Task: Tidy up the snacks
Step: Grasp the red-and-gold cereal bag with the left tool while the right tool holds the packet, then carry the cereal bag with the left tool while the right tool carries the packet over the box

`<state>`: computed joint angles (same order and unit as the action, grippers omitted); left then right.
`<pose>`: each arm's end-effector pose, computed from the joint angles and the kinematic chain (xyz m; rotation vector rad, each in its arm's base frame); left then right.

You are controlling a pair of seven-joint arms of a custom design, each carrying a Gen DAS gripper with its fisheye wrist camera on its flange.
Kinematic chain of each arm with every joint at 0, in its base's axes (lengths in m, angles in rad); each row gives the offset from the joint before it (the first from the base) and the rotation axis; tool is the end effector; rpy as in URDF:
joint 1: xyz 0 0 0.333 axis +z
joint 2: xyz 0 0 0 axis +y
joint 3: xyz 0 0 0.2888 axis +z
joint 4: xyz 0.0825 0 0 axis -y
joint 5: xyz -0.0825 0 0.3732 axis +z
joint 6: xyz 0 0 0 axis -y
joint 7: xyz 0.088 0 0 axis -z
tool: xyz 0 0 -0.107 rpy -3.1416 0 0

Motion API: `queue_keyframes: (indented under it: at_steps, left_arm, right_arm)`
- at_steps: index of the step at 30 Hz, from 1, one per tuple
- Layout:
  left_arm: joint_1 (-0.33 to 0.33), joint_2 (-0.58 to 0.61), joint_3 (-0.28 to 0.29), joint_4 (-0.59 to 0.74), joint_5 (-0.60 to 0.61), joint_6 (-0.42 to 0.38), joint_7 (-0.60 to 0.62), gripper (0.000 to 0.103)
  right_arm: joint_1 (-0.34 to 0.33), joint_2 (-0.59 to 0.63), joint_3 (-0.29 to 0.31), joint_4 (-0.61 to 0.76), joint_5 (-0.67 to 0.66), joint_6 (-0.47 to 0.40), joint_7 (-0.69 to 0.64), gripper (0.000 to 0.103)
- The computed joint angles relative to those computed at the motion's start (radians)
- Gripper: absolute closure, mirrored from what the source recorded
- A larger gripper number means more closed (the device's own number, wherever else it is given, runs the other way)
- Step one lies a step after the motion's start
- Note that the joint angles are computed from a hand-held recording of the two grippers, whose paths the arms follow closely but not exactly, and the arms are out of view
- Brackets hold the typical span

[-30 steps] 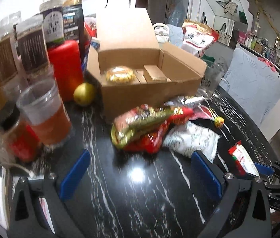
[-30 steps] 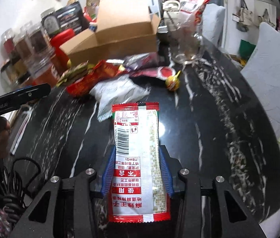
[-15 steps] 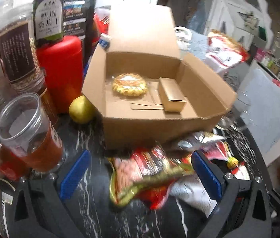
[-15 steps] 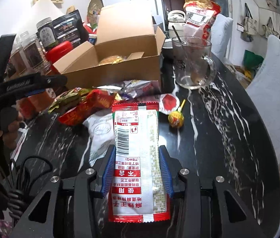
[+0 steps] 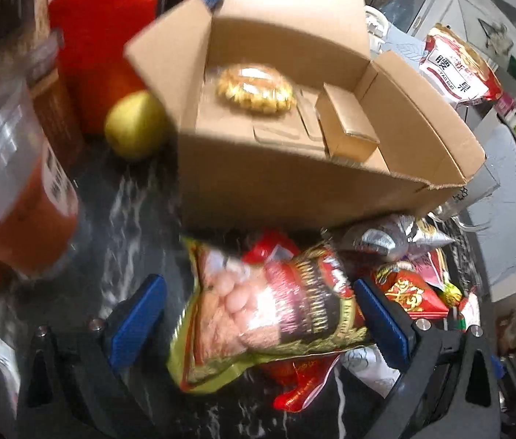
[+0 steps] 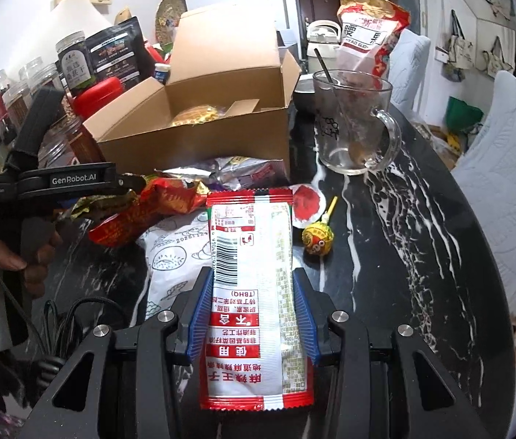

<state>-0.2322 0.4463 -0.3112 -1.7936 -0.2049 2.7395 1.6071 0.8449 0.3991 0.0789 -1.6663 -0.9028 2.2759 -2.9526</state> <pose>0.5890 -0.3211 0.3502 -1.7088 2.4366 -0.8631 0.4229 0.5184 0.3846 -1.4832 2.0360 -0.6557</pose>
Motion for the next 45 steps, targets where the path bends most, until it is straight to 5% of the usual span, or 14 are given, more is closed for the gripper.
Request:
queue_keyframes:
  at_steps: [3,5,10,14,17,21,28,33,39,45]
  left_arm:
    - [0.043,0.017,-0.045,0.018,-0.071,-0.071,0.059,0.000]
    - [0.020,-0.003,-0.028,-0.016,-0.048,-0.035,0.072,0.000]
    - [-0.008,-0.069,-0.024,-0.142,-0.015,0.157,0.109,0.024]
    - [-0.061,-0.110,0.028,-0.209,0.091,0.249,0.053,0.031]
    - [0.003,-0.134,-0.036,-0.257,0.056,0.290,0.094,0.034]
    - [0.178,-0.173,-0.225,-0.311,-0.134,0.304,0.284,0.034]
    - [0.255,-0.271,-0.306,-0.393,-0.411,0.308,0.518,0.035]
    - [0.238,-0.329,-0.275,-0.444,-0.524,0.259,0.603,0.035]
    - [0.152,-0.327,-0.152,-0.482,-0.428,0.184,0.500,0.035]
    - [-0.016,-0.347,0.006,-0.583,-0.105,0.341,0.270,0.030]
  right_arm:
    - [0.003,0.000,0.001,-0.001,0.002,-0.001,0.008,0.061]
    - [0.004,0.000,0.002,-0.002,0.003,-0.002,0.013,0.061]
    - [0.017,-0.003,0.006,0.000,-0.004,-0.027,0.027,0.061]
    - [0.022,-0.009,0.011,-0.008,-0.005,-0.037,0.047,0.061]
    - [0.024,-0.011,0.014,-0.010,-0.006,-0.040,0.060,0.061]
    - [0.030,-0.009,0.018,-0.005,-0.012,-0.046,0.065,0.061]
    - [0.043,0.005,0.018,0.023,-0.026,-0.045,0.063,0.061]
    - [0.057,0.024,0.015,0.051,-0.028,-0.043,0.056,0.061]
    - [0.073,0.056,0.009,0.093,-0.014,-0.032,0.032,0.061]
    - [0.091,0.070,-0.003,0.110,-0.002,-0.031,0.021,0.061]
